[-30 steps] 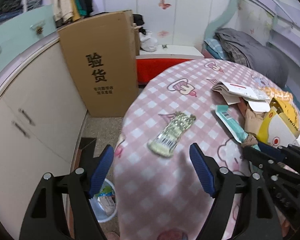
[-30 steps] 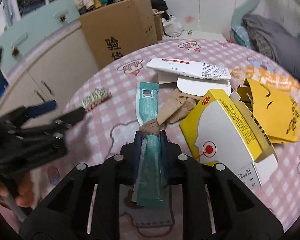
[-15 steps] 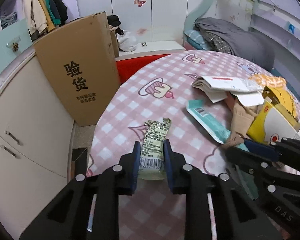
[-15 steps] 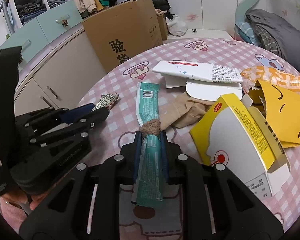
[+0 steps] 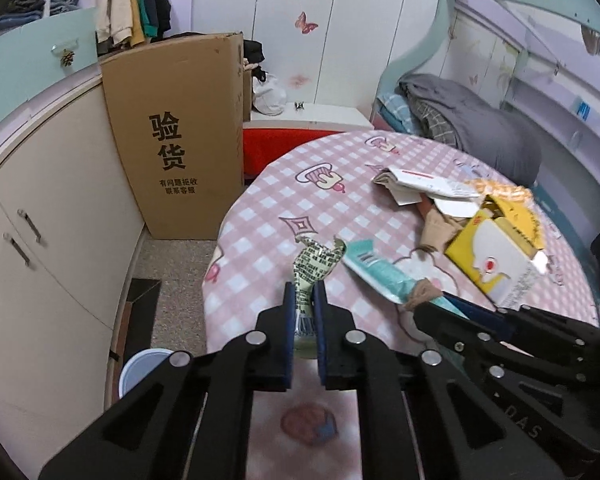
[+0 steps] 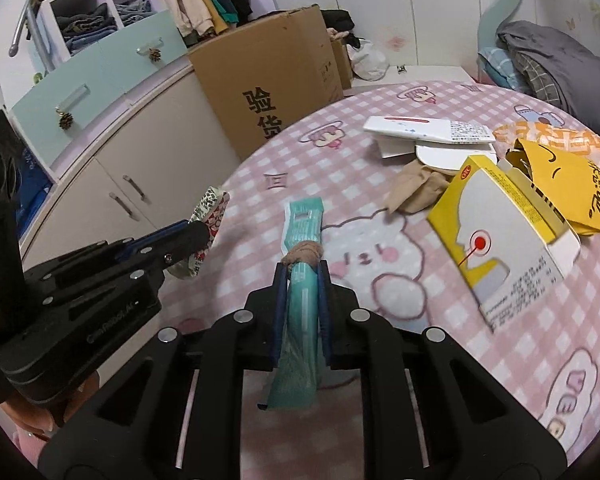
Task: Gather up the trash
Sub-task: 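Carry the tube and wrapper over the bin and open both tools to drop them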
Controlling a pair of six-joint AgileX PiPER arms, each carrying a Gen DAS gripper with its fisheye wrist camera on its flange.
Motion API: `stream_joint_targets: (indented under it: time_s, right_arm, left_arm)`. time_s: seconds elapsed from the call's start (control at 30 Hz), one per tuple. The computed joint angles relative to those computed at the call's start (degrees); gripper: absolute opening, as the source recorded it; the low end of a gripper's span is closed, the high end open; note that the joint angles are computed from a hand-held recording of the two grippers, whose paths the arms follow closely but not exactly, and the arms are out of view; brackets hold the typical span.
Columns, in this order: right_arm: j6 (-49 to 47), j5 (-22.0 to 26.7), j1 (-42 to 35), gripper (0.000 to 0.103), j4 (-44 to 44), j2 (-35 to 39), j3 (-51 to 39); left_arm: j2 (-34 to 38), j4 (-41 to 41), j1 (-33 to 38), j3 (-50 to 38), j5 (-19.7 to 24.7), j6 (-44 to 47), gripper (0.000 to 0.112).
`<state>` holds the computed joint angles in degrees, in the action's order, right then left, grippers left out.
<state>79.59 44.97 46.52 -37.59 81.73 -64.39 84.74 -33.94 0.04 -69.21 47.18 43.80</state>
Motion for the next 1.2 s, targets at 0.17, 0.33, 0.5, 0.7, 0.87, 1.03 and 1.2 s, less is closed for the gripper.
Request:
stream_joint_targets:
  time_s: [0.17,0.33,0.5,0.7,0.87,1.03,1.2]
  right_arm:
    - [3.6,3.4,4.5,0.014,-2.9,0.4,-2.2]
    - [3.5,6.0,7.8,0.014,-4.3,2.9,-7.4]
    - [0.2,5.5,9.7,0.014,-3.9,8.3,-15.1]
    - [-7.1,1.6,9.4,0.014,0.8,18.7,-27.0]
    - [-16.1,-0.1,8.4,0.014,8.4,28.9,-39.2]
    - [-24.7,2.4,7.9,0.015,15.4,41.8,-56.4]
    - [-28.2,6.6,7.2,0.073,17.3,54.4,-72.9]
  left_arm:
    - [-3.6,-3.0,4.7,2.5,3.1,3.2,0.008]
    - [-5.7,-6.0,11.1,3.1,6.6,6.3,0.008]
    - [-5.2,-8.9,19.4,1.2,9.9,8.9,0.008]
    - [-0.2,-9.7,29.4,-3.3,11.2,9.9,0.008]
    - [6.6,-8.0,35.0,-8.6,10.4,8.3,0.008]
    - [12.5,-5.0,37.9,-12.8,7.9,5.8,0.008]
    - [17.4,0.4,38.2,-16.1,4.1,0.9,0.008]
